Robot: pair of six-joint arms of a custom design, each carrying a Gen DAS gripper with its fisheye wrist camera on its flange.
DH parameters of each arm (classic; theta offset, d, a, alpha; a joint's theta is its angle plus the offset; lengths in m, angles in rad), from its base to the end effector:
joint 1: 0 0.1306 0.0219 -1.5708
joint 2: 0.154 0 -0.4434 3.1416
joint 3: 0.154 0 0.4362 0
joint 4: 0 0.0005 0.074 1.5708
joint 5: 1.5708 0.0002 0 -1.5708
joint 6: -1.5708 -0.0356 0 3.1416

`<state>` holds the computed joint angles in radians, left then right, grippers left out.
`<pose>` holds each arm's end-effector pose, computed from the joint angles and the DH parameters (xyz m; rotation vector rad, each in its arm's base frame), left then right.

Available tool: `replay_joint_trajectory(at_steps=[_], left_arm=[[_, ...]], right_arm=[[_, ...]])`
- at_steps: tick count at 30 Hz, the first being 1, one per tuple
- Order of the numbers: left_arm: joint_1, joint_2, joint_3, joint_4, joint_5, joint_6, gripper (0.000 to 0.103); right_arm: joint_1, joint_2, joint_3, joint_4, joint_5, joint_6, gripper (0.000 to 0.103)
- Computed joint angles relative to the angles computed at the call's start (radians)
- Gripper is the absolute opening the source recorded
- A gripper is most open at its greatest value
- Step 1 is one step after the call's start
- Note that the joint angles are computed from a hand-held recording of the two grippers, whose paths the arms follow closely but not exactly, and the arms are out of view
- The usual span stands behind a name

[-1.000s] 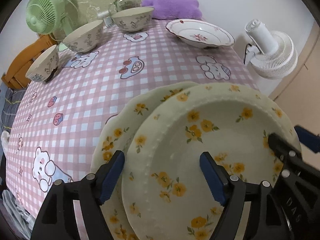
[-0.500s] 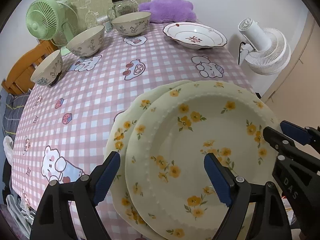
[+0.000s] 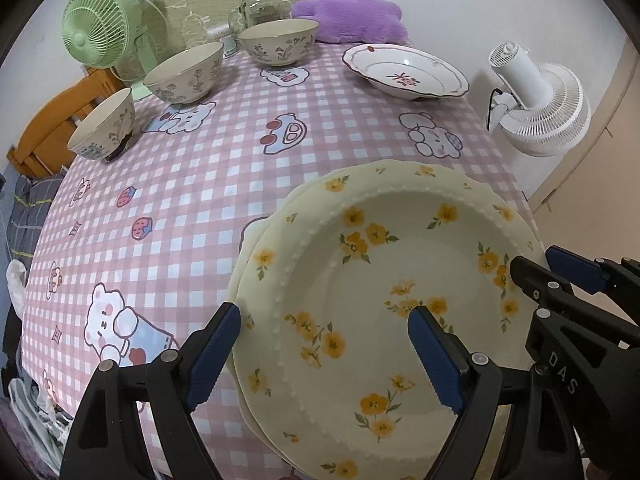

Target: Organize plates and bowls

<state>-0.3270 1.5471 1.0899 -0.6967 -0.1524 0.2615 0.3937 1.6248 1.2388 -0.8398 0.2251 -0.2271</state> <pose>0.4892 -0.1608 0.2778 0.0448 2.6993 0.0316 0.5150 0.2048 0.2979 -0.1743 2.7370 -0.1492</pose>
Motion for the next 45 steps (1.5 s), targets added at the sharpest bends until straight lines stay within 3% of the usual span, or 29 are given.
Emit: replay_joint_trajectory(at_steps=[6,13,15,17,19,25,31,45], left_arm=[[0.002,0.002,0.006,-0.015,0.000,0.008,0.087],[0.013,-0.024,0.001,-0.023,0.019,-0.035,0.087],[0.022,-0.036,-0.003,-0.014,0.026,-0.058,0.087],[0.034,-0.048,-0.003,-0.002,0.041,-0.084,0.087],[0.051,-0.058,0.002,-0.002,0.066,-0.103,0.088],[0.094,-0.076,0.027,0.000,0.127,-0.178,0.091],[0.122,-0.053,0.080,0.002,0.173,-0.210,0.091],[0.090,0.108,0.301,0.024,0.100,-0.156,0.091]], right_arm=[[-0.001,0.007,0.007,0.001,-0.014,0.006,0.035],[-0.005,-0.009,0.018,0.000,-0.074,-0.054,0.035],[0.008,-0.017,0.021,0.010,-0.079,-0.056,0.040],[0.024,-0.026,0.026,0.028,-0.086,-0.066,0.056],[0.039,-0.032,0.034,0.036,-0.075,-0.074,0.063],[0.080,-0.037,0.075,0.025,-0.025,-0.157,0.070],[0.074,-0.019,0.124,0.016,-0.033,-0.222,0.070],[-0.024,0.096,0.300,0.044,-0.066,-0.126,0.075]])
